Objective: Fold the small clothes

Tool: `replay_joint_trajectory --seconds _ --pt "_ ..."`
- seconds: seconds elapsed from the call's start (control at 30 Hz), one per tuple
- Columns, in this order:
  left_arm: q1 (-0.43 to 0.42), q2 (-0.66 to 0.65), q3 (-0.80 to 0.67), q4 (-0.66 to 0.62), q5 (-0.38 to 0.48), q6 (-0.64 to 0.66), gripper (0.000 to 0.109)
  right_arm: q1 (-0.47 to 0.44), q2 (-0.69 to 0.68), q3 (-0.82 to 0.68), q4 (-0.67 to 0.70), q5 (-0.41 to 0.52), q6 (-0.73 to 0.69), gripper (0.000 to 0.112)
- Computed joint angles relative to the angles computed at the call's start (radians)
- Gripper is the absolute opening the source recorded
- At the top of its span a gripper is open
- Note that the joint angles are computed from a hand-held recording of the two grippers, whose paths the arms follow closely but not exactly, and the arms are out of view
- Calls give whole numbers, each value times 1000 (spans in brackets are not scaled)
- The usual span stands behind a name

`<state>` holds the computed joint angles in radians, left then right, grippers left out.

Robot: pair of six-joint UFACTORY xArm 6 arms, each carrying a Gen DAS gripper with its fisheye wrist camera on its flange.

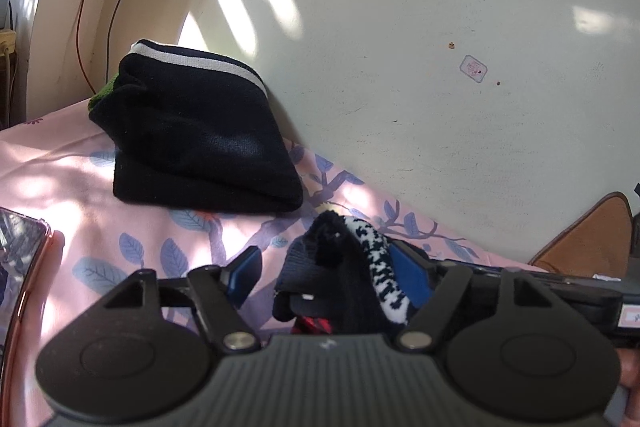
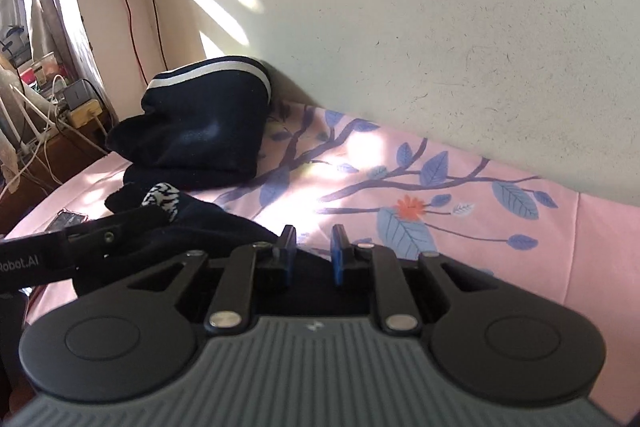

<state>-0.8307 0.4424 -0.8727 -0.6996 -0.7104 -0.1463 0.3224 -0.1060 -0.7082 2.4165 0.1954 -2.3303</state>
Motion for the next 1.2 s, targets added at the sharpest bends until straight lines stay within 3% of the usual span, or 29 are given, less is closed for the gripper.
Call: replay_joint_trajectory --seconds 0.1,0.17,0.2,0.3,0.37,0.43,0.5,0.53,0.7,0.83,0.97,1.07,1.2 --pt "37 -33 51 115 4 -136 79 -5 -63 41 227 41 -235 24" --pt "88 -69 120 286 -42 -315 76 -7 -157 125 262 103 -253 31" --pt "106 -77 145 336 -87 -380 76 -6 -212 170 240 129 -235 31" --pt "111 -97 195 319 -189 -435 76 27 -323 247 194 168 -246 31" --pt "119 -105 223 329 -243 -474 76 69 -321 235 116 154 -183 30" --pt "120 -110 233 335 -264 -481 76 116 -232 170 -8 118 -45 28" --pt "121 -113 230 345 -249 -470 75 151 -69 82 -98 79 77 27" --pt "121 -113 225 352 -236 -462 75 145 -33 74 -94 122 75 25" --pt "111 -109 204 355 -190 -405 75 153 -22 63 -75 130 85 22" --pt "97 -112 188 325 -130 -344 75 124 -143 183 -131 196 165 24" --pt "83 -111 163 290 -56 -285 78 41 -319 356 -68 299 193 31" --pt "29 -100 111 116 19 -105 78 -11 -429 458 15 300 174 38" --pt "-25 -80 62 -38 31 63 81 -91 -511 542 -17 343 262 37"
